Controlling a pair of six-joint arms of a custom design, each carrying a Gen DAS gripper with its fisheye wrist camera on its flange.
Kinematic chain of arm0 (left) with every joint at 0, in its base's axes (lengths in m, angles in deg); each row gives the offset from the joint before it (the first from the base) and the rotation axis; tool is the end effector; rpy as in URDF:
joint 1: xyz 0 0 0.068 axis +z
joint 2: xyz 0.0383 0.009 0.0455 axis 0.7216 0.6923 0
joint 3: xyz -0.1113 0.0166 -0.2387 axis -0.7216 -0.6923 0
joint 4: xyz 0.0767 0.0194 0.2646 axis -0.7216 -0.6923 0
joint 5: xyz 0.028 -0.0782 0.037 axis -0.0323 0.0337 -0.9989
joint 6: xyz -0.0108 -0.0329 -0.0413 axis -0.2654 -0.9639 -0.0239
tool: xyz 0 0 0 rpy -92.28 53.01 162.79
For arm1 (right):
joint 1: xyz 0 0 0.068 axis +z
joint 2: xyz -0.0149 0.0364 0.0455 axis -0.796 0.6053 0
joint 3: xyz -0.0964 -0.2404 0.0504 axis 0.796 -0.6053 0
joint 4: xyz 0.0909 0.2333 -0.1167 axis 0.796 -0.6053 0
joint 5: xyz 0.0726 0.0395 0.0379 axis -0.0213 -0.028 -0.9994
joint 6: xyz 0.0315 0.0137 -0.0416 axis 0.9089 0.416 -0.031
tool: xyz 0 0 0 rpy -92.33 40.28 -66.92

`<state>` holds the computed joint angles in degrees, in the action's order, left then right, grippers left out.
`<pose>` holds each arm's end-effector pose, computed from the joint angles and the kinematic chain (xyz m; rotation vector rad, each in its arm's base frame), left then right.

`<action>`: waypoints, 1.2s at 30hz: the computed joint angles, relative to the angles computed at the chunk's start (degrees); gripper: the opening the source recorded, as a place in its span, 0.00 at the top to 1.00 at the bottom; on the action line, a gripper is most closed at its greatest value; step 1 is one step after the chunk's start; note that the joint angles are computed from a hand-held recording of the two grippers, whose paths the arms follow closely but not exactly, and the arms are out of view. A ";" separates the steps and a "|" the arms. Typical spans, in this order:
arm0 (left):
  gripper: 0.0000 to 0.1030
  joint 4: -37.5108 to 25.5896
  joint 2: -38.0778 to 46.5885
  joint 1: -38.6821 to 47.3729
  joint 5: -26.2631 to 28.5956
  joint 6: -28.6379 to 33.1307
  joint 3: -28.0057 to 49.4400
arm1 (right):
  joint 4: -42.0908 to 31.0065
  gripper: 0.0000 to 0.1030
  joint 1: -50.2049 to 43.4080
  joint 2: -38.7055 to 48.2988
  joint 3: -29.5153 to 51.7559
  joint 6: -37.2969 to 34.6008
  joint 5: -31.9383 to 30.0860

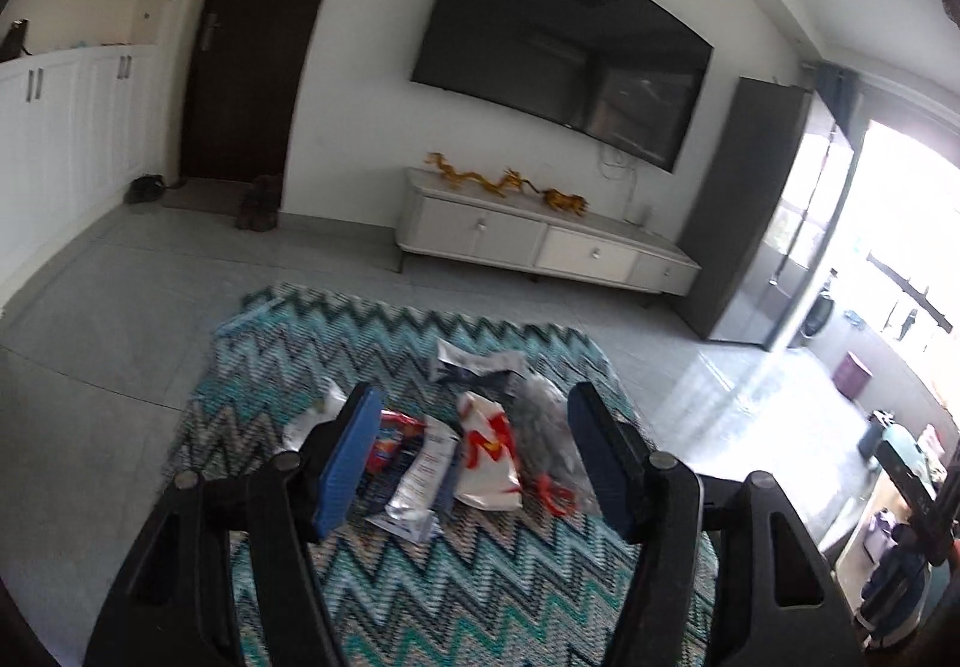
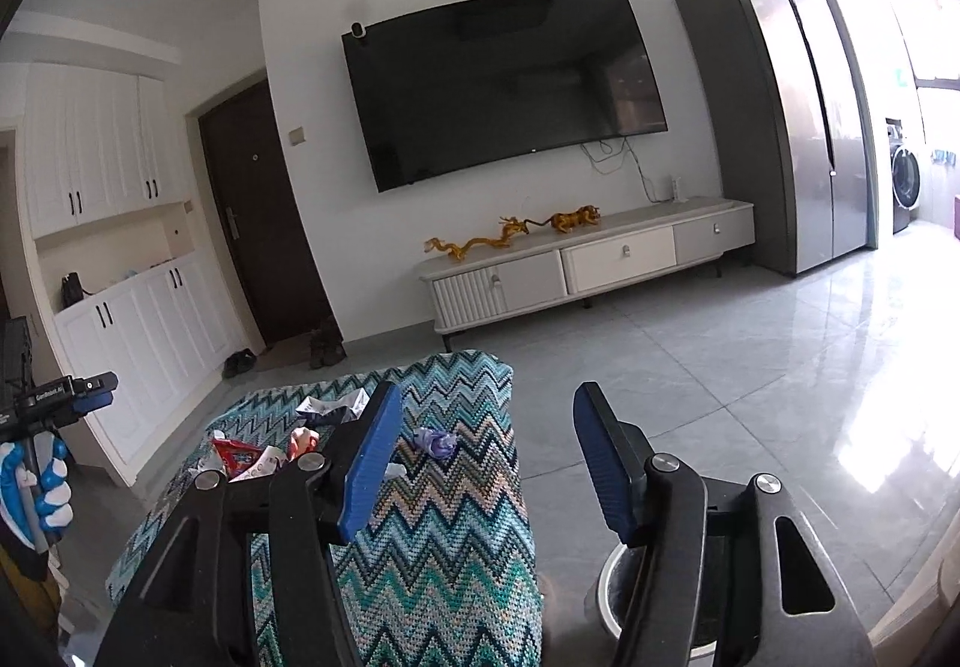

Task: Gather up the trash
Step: 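Move both open tools back over the blanket, then grasp the white printed plastic bag with the left tool while the right tool grasps the purple bag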

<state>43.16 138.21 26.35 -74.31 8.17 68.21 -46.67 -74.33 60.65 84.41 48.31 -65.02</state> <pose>0.2699 -0.0877 0.3512 -0.2800 2.0548 -0.2217 0.2885 -0.0910 0.3029 -0.0484 1.9335 0.3886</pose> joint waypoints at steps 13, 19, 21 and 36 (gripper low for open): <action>0.39 -7.90 -9.27 1.86 -6.67 0.43 -2.84 | 3.60 0.42 4.60 2.57 1.83 1.33 -1.94; 0.39 -6.14 -10.69 9.50 0.44 1.45 -7.50 | 1.76 0.42 11.70 5.07 4.60 0.13 3.01; 0.39 -4.42 -9.45 11.98 3.35 2.12 -8.89 | 0.91 0.42 13.85 5.98 5.52 -0.39 5.13; 0.39 10.93 19.53 24.06 19.83 7.02 -7.24 | -7.60 0.41 27.33 39.50 31.21 -3.11 19.48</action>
<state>54.09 157.75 50.41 -54.48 15.19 60.97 -54.27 -47.00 100.15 115.62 45.19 -45.55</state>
